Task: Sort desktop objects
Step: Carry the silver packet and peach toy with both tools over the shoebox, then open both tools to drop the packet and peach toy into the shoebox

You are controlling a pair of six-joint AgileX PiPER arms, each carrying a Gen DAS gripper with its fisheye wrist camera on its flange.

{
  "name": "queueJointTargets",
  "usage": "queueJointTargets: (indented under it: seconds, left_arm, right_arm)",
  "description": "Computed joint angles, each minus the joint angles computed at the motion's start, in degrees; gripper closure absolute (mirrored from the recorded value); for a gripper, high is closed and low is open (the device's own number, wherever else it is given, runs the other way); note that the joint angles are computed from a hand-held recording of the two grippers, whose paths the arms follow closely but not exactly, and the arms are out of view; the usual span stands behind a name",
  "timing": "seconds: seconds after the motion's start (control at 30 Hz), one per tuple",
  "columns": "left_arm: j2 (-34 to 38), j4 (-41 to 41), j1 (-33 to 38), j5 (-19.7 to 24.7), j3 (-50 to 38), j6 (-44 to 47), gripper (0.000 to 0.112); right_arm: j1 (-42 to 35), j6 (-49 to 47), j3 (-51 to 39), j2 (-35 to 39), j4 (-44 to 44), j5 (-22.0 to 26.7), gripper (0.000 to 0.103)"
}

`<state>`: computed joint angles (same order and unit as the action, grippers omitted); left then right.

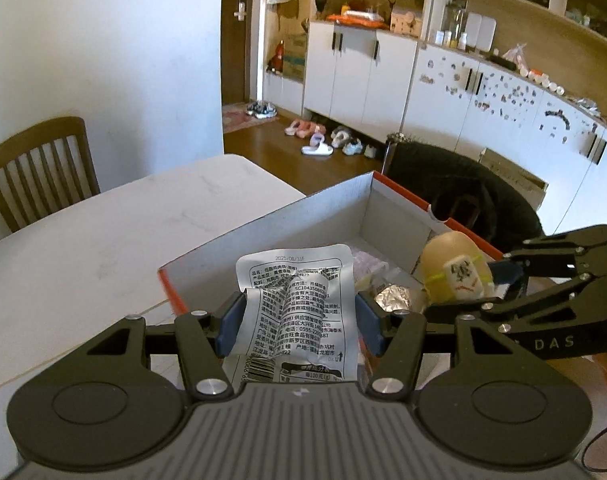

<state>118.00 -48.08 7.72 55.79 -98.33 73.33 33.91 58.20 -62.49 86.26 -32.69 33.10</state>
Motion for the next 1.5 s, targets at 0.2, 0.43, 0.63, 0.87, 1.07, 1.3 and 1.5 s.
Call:
queueJointTargets:
  seconds: [0.2, 0.43, 0.63, 0.87, 1.07, 1.3, 1.5]
  left_arm:
    - [5.6, 7.4, -5.8, -1.7, -7.6, -9.2, 0.054]
    - [11.1, 15.3, -11.0, -4.5, -12.9, -16.0, 0.054]
    - [13.7, 20.3, -13.5, -5.8, -14.9, -18.6, 0.054]
    - [18.4, 25.5, -14.2, -1.0, -22.1, -25.0, 0.053]
    - [22.3, 28.0, -14.3, 6.1, -30.4, -28.6, 0.053]
    - [23.9, 26.6, -12.9, 10.4, -34.1, -30.5, 0.043]
    - [21.9, 23.5, -11.1, 10.3, -31.4, -30.1, 0.039]
  right_arm:
    - [-4.7, -3.2, 2.5, 1.2, 3.1, -1.9, 0.055]
    - [-7.9, -10.7, 2.8, 3.4, 8.3, -4.2, 0.055]
    - [-8.9, -17.8, 1.3, 5.7, 12.8, -5.2, 0.055]
    - [-9.8, -23.0, 0.7, 8.0, 16.8, -5.3, 0.054]
    - [-10.9, -25.6, 0.4, 8.7, 19.2, -5.1, 0.052]
    - [-10.6, -24.9, 1.1, 8.0, 18.1, -5.6, 0.029]
    - [-9.2, -21.4, 1.5, 6.8, 13.9, -5.1, 0.023]
